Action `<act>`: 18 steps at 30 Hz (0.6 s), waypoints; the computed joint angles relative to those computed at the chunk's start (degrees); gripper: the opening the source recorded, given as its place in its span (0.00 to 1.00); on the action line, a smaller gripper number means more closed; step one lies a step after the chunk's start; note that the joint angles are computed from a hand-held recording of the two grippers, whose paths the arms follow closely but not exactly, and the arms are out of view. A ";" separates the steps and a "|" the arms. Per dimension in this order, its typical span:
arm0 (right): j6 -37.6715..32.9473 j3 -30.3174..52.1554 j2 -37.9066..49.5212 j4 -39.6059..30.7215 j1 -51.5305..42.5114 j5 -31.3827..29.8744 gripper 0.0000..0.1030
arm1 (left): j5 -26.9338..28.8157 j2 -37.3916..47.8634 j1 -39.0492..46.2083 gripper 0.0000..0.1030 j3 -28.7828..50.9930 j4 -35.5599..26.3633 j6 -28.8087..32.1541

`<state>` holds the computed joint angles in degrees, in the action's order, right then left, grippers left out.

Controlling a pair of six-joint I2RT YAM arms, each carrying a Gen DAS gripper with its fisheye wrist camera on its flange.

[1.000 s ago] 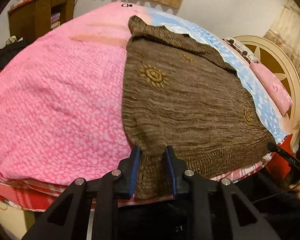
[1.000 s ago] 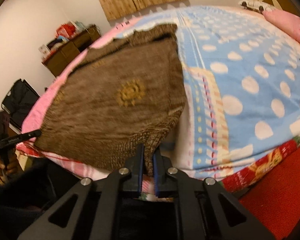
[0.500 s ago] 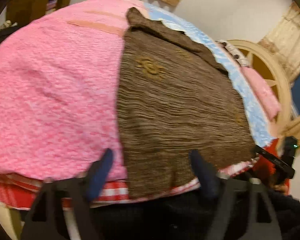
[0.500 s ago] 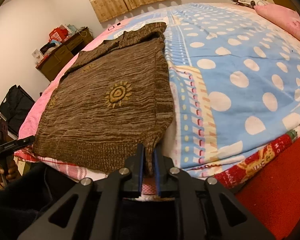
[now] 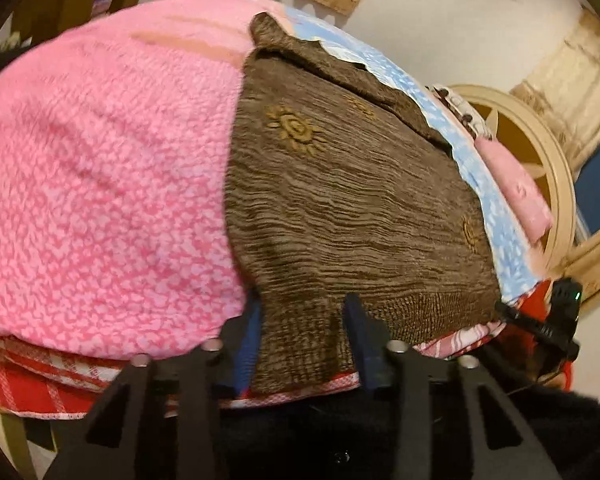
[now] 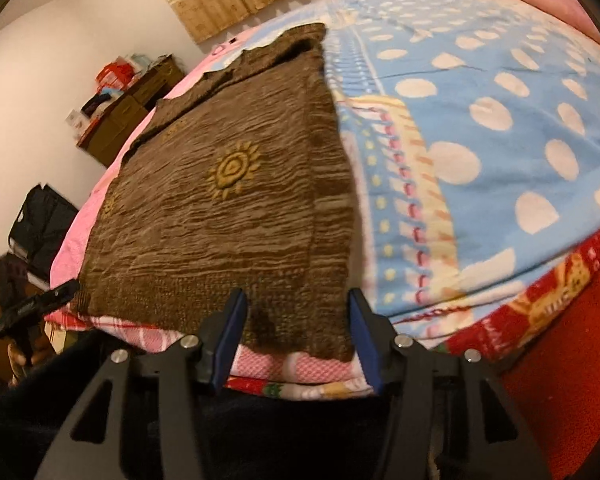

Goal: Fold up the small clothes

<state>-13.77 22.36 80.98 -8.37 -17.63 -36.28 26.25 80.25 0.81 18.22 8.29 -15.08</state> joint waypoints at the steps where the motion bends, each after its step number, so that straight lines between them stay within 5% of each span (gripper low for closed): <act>1: -0.73 0.25 0.00 -0.92 0.40 -0.33 0.52 | 1.95 0.92 1.76 0.30 0.19 0.09 -0.09; 3: -1.35 0.34 0.25 -1.68 1.36 -0.65 0.46 | 3.90 1.57 3.71 0.20 0.37 -0.59 0.08; 5: -0.72 -0.40 -0.58 -0.54 3.05 2.58 0.31 | 3.63 1.27 3.71 0.17 0.13 -0.62 0.06; 6: -0.34 -0.61 -0.71 0.16 3.48 4.27 0.14 | 1.89 0.62 2.42 0.15 0.13 -0.89 -0.02; 10: -2.32 1.64 1.85 -3.20 -0.02 0.50 0.10 | -4.54 -2.96 -2.44 0.12 2.07 -5.68 -0.86; 18: -8.14 6.56 -3.48 -16.93 -7.67 -15.89 0.10 | -0.58 -15.19 -3.36 0.11 4.72 -12.18 -1.78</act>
<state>-21.91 28.92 77.50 -25.30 -25.29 -52.17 25.67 65.06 -2.55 22.94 -3.89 -16.86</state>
